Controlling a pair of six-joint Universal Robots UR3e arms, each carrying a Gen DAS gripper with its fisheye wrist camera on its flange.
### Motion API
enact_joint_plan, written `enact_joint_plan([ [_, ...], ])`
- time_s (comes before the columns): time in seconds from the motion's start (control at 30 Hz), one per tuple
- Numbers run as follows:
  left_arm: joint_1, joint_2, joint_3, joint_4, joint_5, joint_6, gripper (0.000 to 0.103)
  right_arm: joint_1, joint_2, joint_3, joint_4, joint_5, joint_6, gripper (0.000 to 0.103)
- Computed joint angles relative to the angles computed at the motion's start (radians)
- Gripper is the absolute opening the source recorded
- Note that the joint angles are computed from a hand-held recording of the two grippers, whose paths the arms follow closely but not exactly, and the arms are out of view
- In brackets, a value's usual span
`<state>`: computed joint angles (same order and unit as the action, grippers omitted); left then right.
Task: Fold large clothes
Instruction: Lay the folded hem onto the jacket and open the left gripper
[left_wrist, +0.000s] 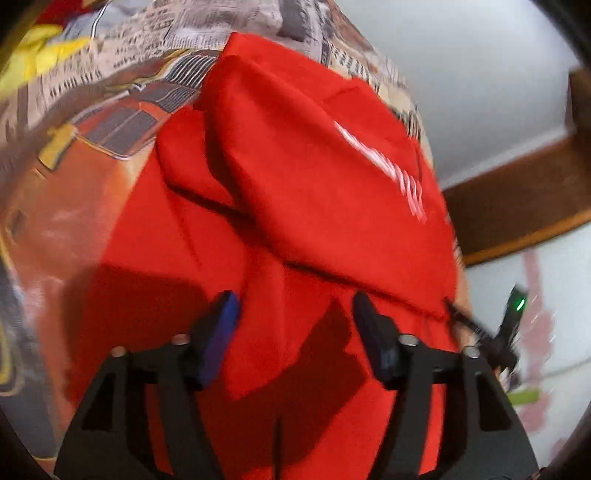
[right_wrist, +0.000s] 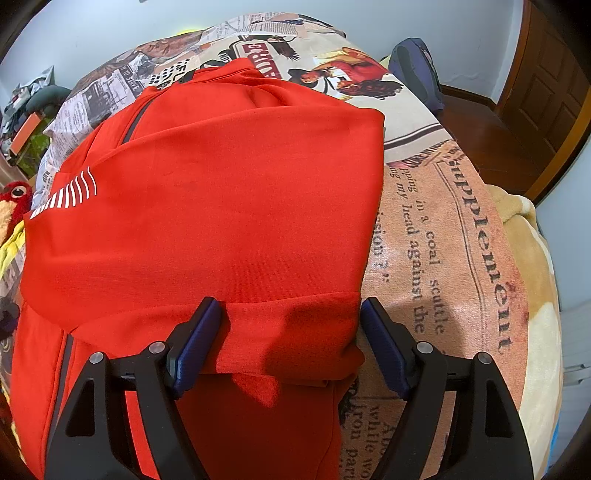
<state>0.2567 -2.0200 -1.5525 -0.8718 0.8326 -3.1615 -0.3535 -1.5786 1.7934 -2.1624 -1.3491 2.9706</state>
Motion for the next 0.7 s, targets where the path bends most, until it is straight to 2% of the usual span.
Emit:
enact_joint_plan([
  [0.13, 0.042, -0.054, -0.01, 0.09, -0.133, -0.123, 0.065, -0.003, -0.001, 0.006, -0.006, 0.006, 0.0, 0.076],
  [0.23, 0.06, -0.033, -0.027, 0.154, -0.135, -0.185, 0.063, -0.009, -0.003, 0.01, -0.006, 0.016, -0.003, 0.077],
  [0.33, 0.053, 0.04, -0.051, 0.166, -0.069, -0.164, 0.063, -0.01, -0.003, 0.013, -0.008, 0.022, -0.006, 0.078],
  [0.47, 0.034, 0.045, -0.015, 0.027, -0.109, -0.075, 0.063, -0.007, -0.001, 0.016, -0.017, 0.023, -0.004, 0.08],
  [0.57, -0.003, -0.033, 0.041, 0.003, -0.119, -0.086, 0.063, -0.006, -0.002, 0.018, -0.019, 0.022, -0.002, 0.081],
  [0.63, -0.016, -0.104, 0.078, 0.046, -0.126, -0.128, 0.057, -0.004, 0.0, 0.018, -0.022, 0.021, 0.0, 0.081],
  [0.67, -0.013, -0.139, 0.083, 0.111, -0.145, -0.174, 0.054, -0.005, 0.001, 0.018, -0.022, 0.021, -0.001, 0.081],
  [0.7, -0.007, -0.171, 0.086, 0.186, -0.169, -0.222, 0.043, -0.005, 0.0, 0.017, -0.021, 0.021, -0.001, 0.081],
])
